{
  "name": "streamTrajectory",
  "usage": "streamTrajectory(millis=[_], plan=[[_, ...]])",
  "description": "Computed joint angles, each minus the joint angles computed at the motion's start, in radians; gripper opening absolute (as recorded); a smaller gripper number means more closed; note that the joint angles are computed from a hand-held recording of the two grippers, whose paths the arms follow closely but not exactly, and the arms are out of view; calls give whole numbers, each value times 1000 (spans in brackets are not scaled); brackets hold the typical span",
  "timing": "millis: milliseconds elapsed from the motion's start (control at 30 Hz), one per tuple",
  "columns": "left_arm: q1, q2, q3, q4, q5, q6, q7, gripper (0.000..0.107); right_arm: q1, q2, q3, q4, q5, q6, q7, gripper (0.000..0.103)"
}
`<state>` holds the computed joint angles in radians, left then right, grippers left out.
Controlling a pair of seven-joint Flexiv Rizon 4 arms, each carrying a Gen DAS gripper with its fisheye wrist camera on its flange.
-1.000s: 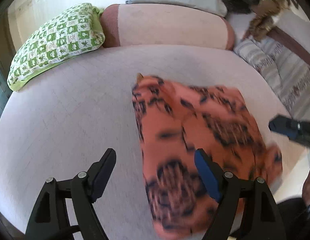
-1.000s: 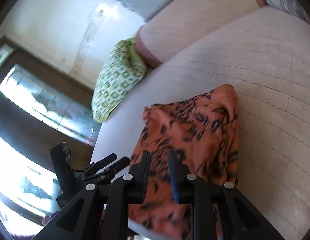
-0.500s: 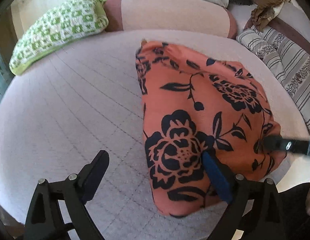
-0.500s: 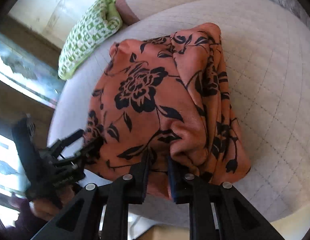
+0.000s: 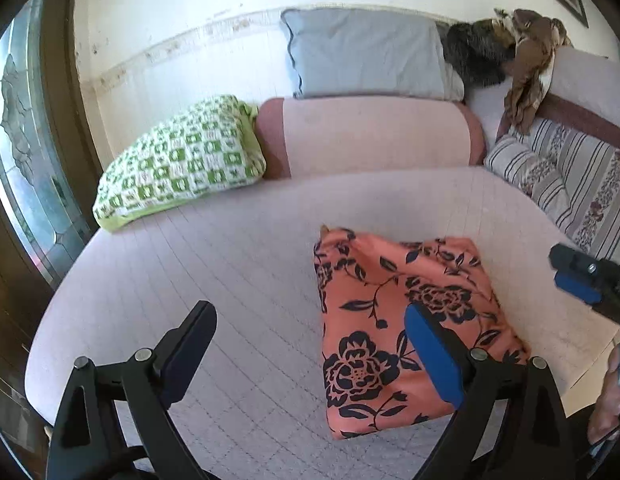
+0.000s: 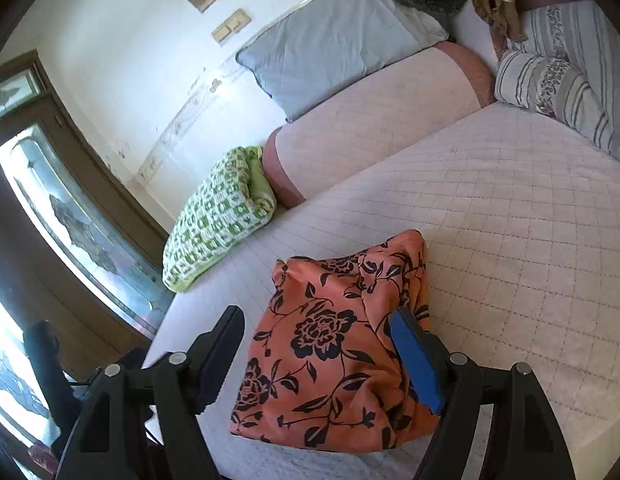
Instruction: Fold small clothes
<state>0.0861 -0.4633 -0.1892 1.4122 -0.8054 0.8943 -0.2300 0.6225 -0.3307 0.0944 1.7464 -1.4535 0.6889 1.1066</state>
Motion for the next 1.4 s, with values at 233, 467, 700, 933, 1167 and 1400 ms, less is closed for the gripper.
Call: streamTrajectory(millis=[233, 467, 700, 933, 1167, 1400], plan=[[5, 36, 11, 28, -20, -4, 5, 95, 5, 13, 3, 18, -61, -26, 40, 79], [-4, 40, 22, 37, -8, 20, 3, 95, -8, 7, 9, 18, -39, -1, 29, 79], [-10, 11, 30, 9, 51, 29, -47, 95, -13, 6, 6, 26, -20, 8, 30, 79], [-14, -26, 26, -29, 108, 33, -88, 95, -28, 7, 3, 37, -4, 25, 30, 79], [-16, -57, 22, -62, 160, 29, -130, 95, -38, 3, -3, 42, 8, 40, 17, 79], [-27, -76, 31, -65, 223, 35, -160, 95, -75, -41, -28, -2, -50, 204, -4, 70]])
